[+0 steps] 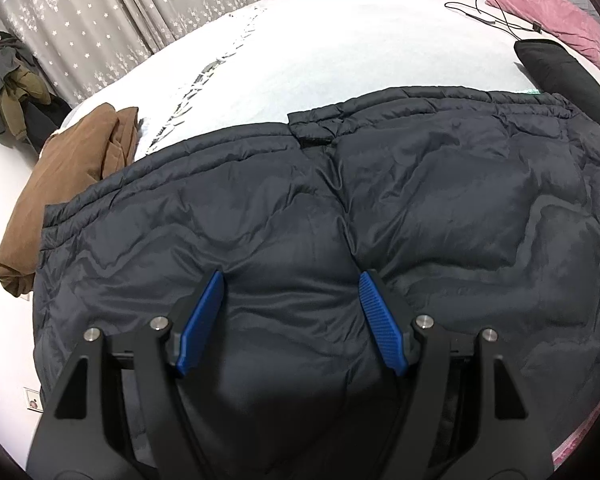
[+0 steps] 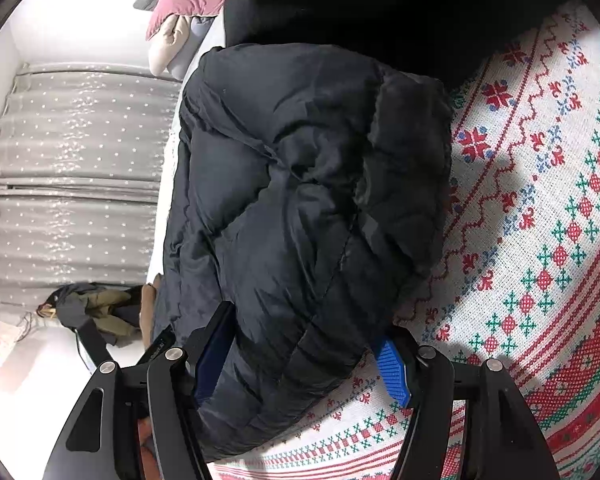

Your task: Fold large clothes

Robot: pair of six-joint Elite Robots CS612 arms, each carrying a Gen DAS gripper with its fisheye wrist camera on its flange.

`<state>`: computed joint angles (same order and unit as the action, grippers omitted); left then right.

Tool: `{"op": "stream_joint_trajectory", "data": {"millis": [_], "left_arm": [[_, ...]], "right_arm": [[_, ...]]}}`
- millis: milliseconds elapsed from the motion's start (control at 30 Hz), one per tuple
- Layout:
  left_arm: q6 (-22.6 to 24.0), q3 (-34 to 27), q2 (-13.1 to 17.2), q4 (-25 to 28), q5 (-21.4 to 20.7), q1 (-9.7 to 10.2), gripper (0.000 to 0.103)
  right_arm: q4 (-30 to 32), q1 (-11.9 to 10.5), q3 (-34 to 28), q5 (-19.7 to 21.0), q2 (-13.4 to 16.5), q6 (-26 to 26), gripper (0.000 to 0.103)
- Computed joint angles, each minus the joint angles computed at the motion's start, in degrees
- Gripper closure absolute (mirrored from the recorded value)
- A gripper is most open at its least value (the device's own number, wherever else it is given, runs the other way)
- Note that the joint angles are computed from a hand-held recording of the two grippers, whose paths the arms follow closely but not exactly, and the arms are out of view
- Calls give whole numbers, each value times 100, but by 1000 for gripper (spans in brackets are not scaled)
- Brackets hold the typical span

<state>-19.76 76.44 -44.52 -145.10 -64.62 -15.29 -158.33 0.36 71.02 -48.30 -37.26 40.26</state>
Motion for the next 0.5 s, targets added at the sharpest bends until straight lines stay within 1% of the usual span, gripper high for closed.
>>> {"op": "stream_joint_trajectory", "data": {"millis": [133, 300, 367, 500], "left_arm": [[49, 12, 27, -2, 145, -46, 32], [-54, 61, -38, 80, 53, -47, 32], [-73, 210, -152, 20, 26, -80, 32], [94, 756, -465, -433, -73, -201, 32]], "right_arm": [[21, -51, 82, -32, -32, -106, 37], [2, -55, 103, -47, -46, -93, 37], [2, -58, 105, -40, -49, -94, 37], [-1, -61, 106, -2, -50, -49, 37]]}}
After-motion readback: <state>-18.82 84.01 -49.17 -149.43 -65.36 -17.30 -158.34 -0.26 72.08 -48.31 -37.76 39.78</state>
